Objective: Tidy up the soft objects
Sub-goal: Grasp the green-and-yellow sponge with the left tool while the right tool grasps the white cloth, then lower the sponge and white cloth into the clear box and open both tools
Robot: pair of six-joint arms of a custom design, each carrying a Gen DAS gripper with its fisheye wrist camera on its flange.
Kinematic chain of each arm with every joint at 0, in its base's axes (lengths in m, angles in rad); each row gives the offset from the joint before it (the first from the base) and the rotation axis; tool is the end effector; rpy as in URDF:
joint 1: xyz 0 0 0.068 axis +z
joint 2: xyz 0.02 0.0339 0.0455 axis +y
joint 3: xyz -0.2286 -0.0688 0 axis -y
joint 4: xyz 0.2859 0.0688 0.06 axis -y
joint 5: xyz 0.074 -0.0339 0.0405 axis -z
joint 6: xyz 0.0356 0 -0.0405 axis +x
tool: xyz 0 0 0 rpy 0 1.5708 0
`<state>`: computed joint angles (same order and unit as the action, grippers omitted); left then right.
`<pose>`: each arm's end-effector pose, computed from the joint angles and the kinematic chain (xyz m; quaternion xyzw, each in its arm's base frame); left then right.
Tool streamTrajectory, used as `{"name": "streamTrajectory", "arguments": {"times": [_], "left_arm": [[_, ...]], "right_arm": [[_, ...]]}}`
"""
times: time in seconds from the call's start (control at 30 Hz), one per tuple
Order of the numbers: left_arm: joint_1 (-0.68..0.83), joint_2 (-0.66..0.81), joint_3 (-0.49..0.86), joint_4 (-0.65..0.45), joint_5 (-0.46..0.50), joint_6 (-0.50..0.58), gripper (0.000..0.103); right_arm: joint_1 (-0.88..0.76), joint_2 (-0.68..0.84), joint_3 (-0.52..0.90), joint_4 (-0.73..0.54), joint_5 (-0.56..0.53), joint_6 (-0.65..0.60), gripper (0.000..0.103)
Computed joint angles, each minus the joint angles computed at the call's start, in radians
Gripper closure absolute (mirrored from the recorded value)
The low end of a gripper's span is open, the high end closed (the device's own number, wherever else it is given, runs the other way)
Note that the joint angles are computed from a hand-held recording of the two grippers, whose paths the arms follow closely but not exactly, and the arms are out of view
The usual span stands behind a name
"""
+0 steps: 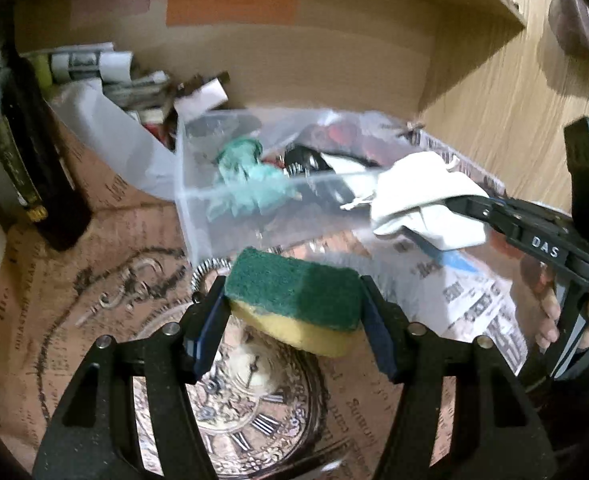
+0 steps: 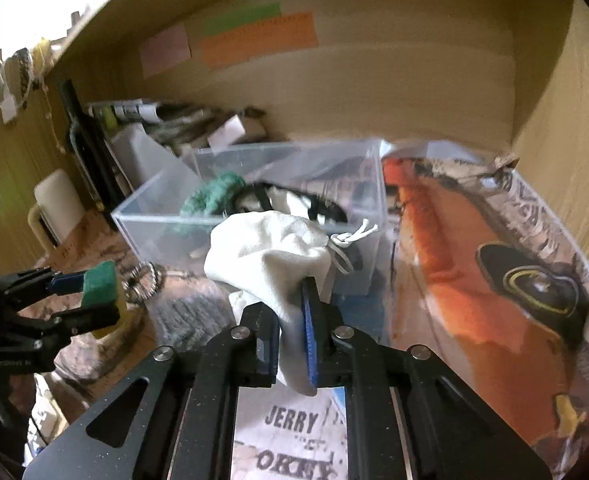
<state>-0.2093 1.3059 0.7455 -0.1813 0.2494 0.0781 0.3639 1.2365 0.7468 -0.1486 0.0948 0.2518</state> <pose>0.3055 -0.0739 0.1597 0.1796 0.8917 -0.1398 0.3913 0.2941 0.1084 0.1827 -0.0287 0.8921 0.0957 0.4407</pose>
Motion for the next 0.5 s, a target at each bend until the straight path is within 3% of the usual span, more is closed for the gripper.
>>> {"name": "streamTrajectory", "arguments": {"times": [0.27,0.5], "left_arm": [[0.044,-0.01,0.084,0.01,0.014,-0.046,0.04],[0.061,0.063,0.191,0.031,-0.014,-0.073,0.04]], "right_arm": [[0.001,-0.087,0.002,0.033,0.02,-0.016,0.094],[-0.005,-0.055,0.056,0.089,0.022,-0.035,0.094]]}}
